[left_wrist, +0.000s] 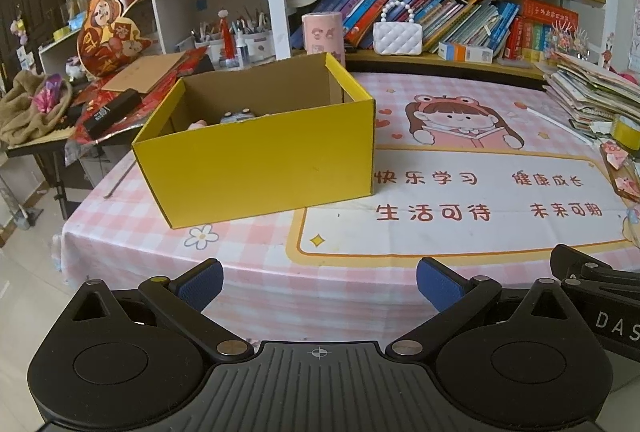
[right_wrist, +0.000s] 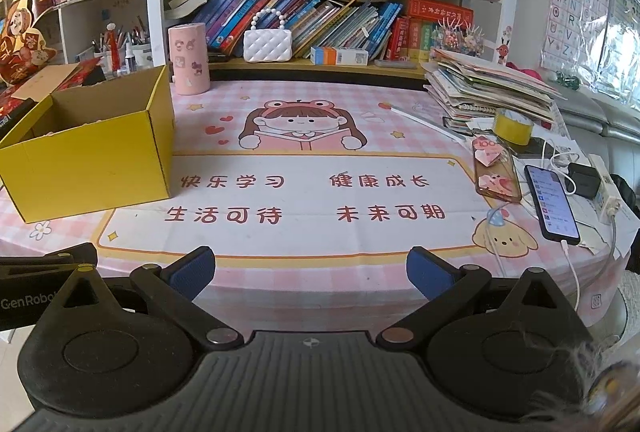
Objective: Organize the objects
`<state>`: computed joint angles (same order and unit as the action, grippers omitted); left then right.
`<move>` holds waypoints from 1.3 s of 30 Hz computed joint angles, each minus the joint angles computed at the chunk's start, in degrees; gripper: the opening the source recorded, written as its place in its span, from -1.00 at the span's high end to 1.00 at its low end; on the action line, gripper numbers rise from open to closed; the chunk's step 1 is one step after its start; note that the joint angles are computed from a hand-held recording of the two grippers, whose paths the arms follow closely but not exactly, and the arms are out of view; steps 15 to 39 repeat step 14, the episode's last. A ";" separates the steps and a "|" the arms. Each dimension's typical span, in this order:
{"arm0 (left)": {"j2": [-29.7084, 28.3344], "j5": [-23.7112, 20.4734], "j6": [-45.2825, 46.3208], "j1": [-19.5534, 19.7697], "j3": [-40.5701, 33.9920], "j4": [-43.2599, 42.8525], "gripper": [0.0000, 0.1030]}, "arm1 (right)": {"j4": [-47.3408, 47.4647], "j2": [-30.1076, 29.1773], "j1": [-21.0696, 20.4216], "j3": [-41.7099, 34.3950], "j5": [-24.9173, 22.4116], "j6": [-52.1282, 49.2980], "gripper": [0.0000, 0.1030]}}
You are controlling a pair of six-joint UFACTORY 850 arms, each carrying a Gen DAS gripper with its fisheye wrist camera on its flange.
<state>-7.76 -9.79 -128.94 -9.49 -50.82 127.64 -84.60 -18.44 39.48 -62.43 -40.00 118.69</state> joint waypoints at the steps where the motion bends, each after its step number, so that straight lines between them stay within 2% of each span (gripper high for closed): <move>1: -0.01 0.15 -0.04 0.10 -0.02 0.01 -1.00 | -0.08 0.03 0.02 0.09 -0.03 0.15 -1.00; 5: -0.03 0.38 0.23 0.30 -0.07 -0.31 -1.00 | -0.05 -0.09 0.07 -0.09 -0.04 0.05 -1.00; 12: -0.54 0.78 5.57 0.31 -0.64 -5.73 -1.00 | 0.49 -0.71 -0.19 -1.04 0.55 -1.10 -1.00; 39: -0.79 1.07 5.41 0.30 -0.90 -5.65 -1.00 | 0.41 -0.77 -0.35 -1.03 0.63 -1.20 -1.00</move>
